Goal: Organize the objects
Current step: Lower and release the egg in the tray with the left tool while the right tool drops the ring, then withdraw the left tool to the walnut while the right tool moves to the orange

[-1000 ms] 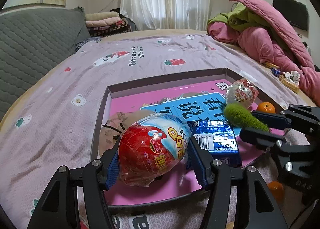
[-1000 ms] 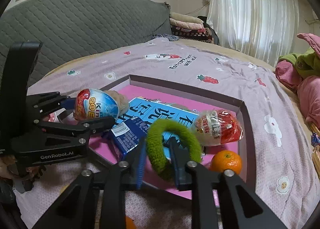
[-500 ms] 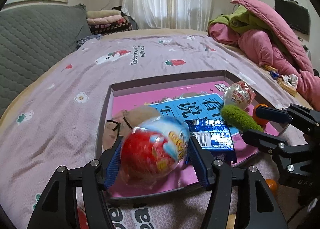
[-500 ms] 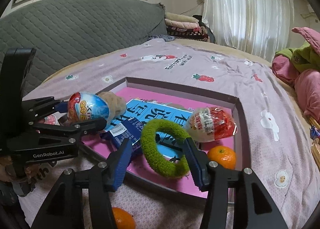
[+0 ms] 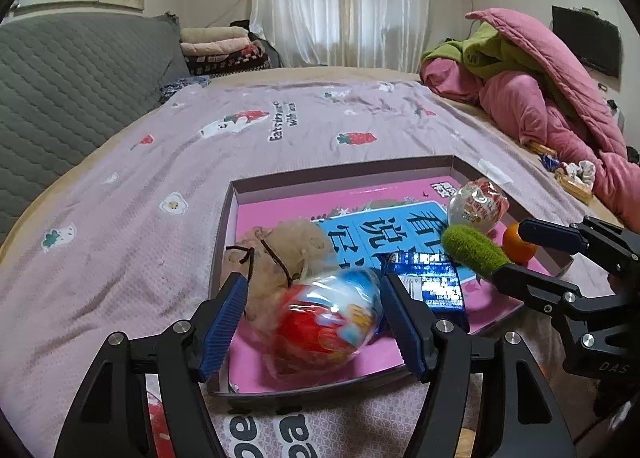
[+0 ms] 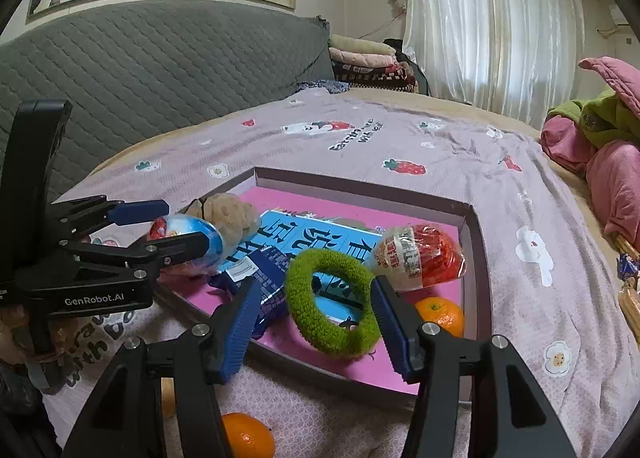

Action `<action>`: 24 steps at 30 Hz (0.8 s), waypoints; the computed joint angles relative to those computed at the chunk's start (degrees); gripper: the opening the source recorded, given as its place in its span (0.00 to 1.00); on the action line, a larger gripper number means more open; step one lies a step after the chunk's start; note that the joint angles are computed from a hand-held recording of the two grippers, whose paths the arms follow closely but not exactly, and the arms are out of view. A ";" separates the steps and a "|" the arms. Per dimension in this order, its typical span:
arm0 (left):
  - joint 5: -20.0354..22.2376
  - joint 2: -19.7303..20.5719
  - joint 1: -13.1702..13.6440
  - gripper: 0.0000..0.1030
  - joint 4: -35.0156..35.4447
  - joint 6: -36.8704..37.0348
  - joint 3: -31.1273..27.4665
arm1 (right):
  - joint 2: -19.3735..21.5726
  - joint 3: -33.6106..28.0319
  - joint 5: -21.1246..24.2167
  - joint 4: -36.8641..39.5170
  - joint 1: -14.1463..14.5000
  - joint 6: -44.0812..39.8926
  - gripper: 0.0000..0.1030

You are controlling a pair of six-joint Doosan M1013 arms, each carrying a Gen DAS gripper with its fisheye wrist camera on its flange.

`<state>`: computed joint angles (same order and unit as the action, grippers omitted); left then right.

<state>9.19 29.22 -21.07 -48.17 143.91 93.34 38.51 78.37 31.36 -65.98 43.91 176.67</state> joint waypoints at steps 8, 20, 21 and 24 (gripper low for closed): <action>-0.10 -1.20 0.37 0.69 -7.05 5.54 0.58 | -1.04 1.43 -0.55 -4.96 0.16 6.41 0.63; -0.79 -4.35 0.61 0.70 -24.67 21.39 3.39 | -2.37 3.04 -0.56 -9.82 1.03 10.23 0.67; -0.99 -4.67 0.53 0.70 -26.70 23.27 3.78 | -2.53 3.26 -0.69 -10.46 1.14 10.61 0.67; -1.48 -5.49 0.27 0.70 -29.10 25.79 5.00 | -2.93 3.85 -0.28 -11.24 1.70 10.42 0.68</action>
